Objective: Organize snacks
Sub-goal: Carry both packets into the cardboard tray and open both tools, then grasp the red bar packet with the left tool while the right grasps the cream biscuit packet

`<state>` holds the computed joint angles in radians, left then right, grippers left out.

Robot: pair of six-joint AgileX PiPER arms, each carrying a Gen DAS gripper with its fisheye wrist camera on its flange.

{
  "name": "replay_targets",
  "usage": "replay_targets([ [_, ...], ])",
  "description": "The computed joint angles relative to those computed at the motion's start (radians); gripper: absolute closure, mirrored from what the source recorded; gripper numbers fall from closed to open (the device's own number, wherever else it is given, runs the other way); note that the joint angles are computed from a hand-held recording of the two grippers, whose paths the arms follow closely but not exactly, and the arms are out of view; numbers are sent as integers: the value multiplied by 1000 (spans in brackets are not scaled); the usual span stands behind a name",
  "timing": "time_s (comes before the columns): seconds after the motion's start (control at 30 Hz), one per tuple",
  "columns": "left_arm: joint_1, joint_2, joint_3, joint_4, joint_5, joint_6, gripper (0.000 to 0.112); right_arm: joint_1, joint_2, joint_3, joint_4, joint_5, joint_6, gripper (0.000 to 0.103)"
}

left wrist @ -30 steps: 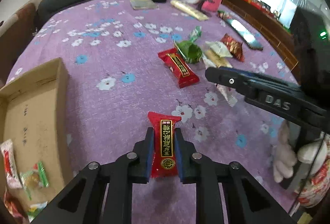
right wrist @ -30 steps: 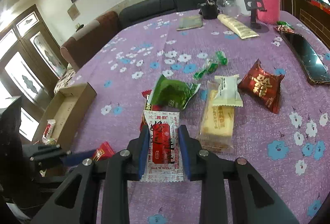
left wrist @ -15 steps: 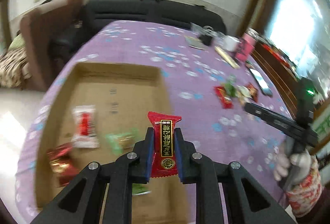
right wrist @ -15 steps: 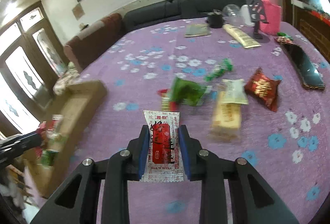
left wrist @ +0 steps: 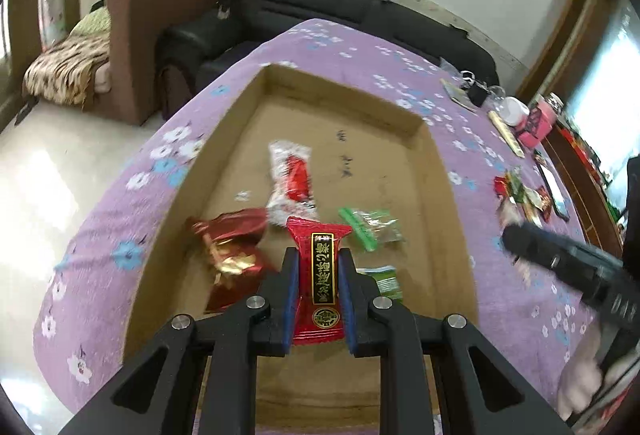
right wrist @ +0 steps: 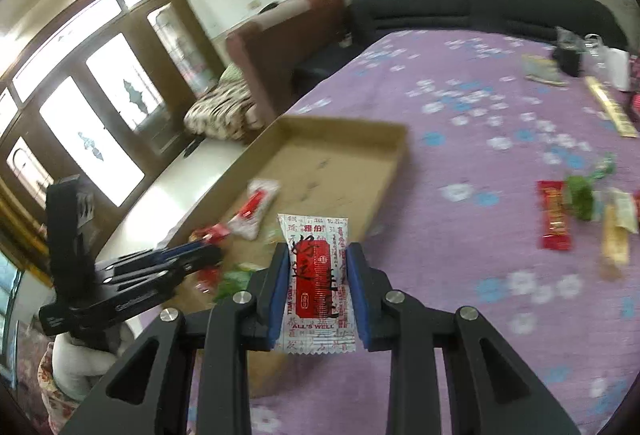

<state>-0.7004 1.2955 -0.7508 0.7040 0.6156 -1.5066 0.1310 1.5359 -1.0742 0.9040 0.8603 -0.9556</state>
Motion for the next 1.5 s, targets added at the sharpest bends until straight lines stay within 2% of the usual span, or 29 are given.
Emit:
replay_targets([
  [0.2,5,-45,53,26,-28,-73,93,151,21,27,-70,-111,78,75],
  [0.3,-47,-81,64,88,25,-162,87,207,36,27,-131,-169,130,75],
  [0.37,-97,-107,68,143,72,-237,76,219,42,32,-145,-182,144,75],
  [0.5,-187,-140,71,219,166,-336,67,238,63,25,-158,-218,169,72],
  [0.57,-220,-153,73,241,195,-371,62,239,69,20,-150,-223,171,70],
  [0.7,-260,-174,69,270,221,-425,60,208,57,21,-110,-200,144,68],
  [0.8,-313,-171,57,317,255,-479,50,175,33,31,-79,-186,117,64],
  [0.93,-407,-141,15,403,331,-553,23,97,-1,53,-24,-140,59,63],
  [0.97,-430,-131,5,430,338,-566,20,72,-7,55,-11,-124,42,63],
  [1.03,-455,-115,-7,481,310,-579,20,6,-22,67,11,-97,1,62],
  [1.2,-443,-44,-61,501,181,-537,20,-188,-16,70,18,-68,-96,58],
  [1.27,-418,-10,-87,478,120,-510,20,-277,20,45,6,-63,-111,58],
  [1.4,-375,76,-164,359,51,-372,20,-475,128,-60,-22,-25,-87,58],
  [1.5,-354,120,-194,324,8,-334,20,-597,222,-171,-57,-9,-30,58],
])
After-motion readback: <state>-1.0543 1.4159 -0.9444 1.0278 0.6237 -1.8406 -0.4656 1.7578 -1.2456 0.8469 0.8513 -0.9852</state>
